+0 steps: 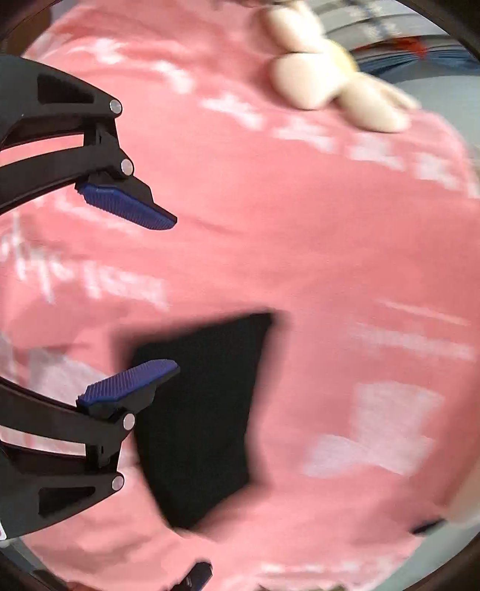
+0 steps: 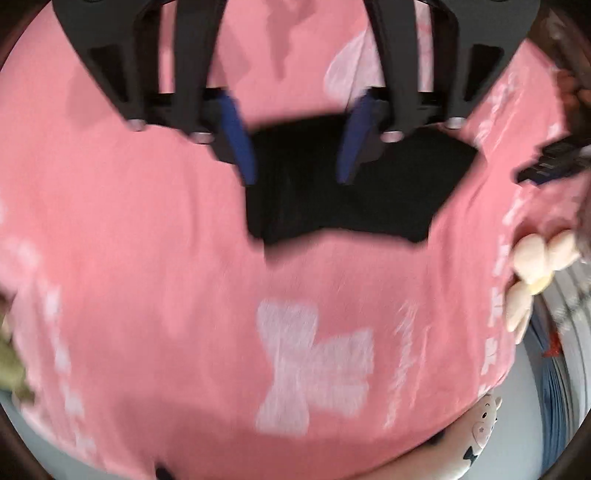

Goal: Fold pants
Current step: 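Lower the folded bundle onto the blanket and open both grippers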

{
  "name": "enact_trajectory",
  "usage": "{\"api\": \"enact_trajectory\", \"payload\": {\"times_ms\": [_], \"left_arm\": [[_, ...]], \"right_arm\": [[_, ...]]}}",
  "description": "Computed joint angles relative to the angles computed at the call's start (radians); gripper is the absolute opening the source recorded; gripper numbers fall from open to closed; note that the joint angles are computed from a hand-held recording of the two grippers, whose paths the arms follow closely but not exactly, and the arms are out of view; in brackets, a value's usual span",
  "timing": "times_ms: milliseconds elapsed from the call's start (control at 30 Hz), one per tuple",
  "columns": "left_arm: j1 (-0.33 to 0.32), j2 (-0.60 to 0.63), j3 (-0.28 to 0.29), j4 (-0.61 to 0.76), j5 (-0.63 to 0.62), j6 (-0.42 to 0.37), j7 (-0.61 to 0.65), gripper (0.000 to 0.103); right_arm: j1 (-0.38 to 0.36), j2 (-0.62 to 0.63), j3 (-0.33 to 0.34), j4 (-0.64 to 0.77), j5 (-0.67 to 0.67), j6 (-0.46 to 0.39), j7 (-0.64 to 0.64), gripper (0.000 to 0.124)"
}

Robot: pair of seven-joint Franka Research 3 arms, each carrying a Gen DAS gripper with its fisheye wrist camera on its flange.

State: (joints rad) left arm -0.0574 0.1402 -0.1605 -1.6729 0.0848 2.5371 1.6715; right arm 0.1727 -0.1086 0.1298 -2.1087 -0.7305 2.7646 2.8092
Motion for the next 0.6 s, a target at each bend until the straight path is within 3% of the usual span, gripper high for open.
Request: {"api": "enact_trajectory", "payload": {"times_ms": [33, 133, 267, 300, 367, 400, 433, 467, 500, 567, 600], "left_arm": [[0.005, 0.004, -0.003, 0.0, -0.023, -0.011, 0.01, 0.058], [-0.007, 0.041, -0.012, 0.068, -0.043, -0.036, -0.015, 0.058], [-0.037, 0.166, -0.038, 0.251, -0.055, -0.103, -0.022, 0.061], [-0.052, 0.207, -0.036, 0.298, -0.036, -0.121, -0.039, 0.066], [-0.091, 0.296, -0.017, 0.388, 0.032, -0.182, -0.083, 0.069], [-0.105, 0.333, -0.008, 0.428, 0.06, -0.223, -0.095, 0.069], [-0.121, 0.371, 0.007, 0.455, 0.091, -0.249, -0.117, 0.073], [-0.104, 0.381, -0.006, 0.447, 0.072, -0.236, -0.117, 0.075], [-0.081, 0.367, -0.022, 0.411, 0.039, -0.197, -0.113, 0.08], [-0.029, 0.348, -0.061, 0.397, -0.057, -0.211, -0.087, 0.079], [-0.01, 0.334, -0.073, 0.385, -0.097, -0.213, -0.075, 0.079]], "right_arm": [[0.003, 0.015, -0.003, 0.017, 0.012, 0.005, -0.031, 0.019], [0.017, 0.078, -0.019, 0.108, 0.04, 0.05, -0.107, 0.017], [0.055, 0.197, -0.06, 0.261, 0.106, 0.085, -0.208, 0.017], [0.058, 0.234, -0.064, 0.296, 0.156, 0.087, -0.265, 0.017], [0.052, 0.297, -0.068, 0.342, 0.229, 0.046, -0.325, 0.017], [0.074, 0.334, -0.105, 0.365, 0.226, -0.042, -0.325, 0.016], [0.101, 0.359, -0.152, 0.358, 0.224, -0.074, -0.331, 0.008], [0.098, 0.357, -0.164, 0.331, 0.243, -0.051, -0.345, 0.006], [0.077, 0.327, -0.156, 0.279, 0.252, 0.028, -0.337, 0.006], [0.064, 0.272, -0.142, 0.233, 0.37, 0.047, -0.397, 0.011], [0.082, 0.233, -0.161, 0.199, 0.354, 0.063, -0.361, 0.028]]}}
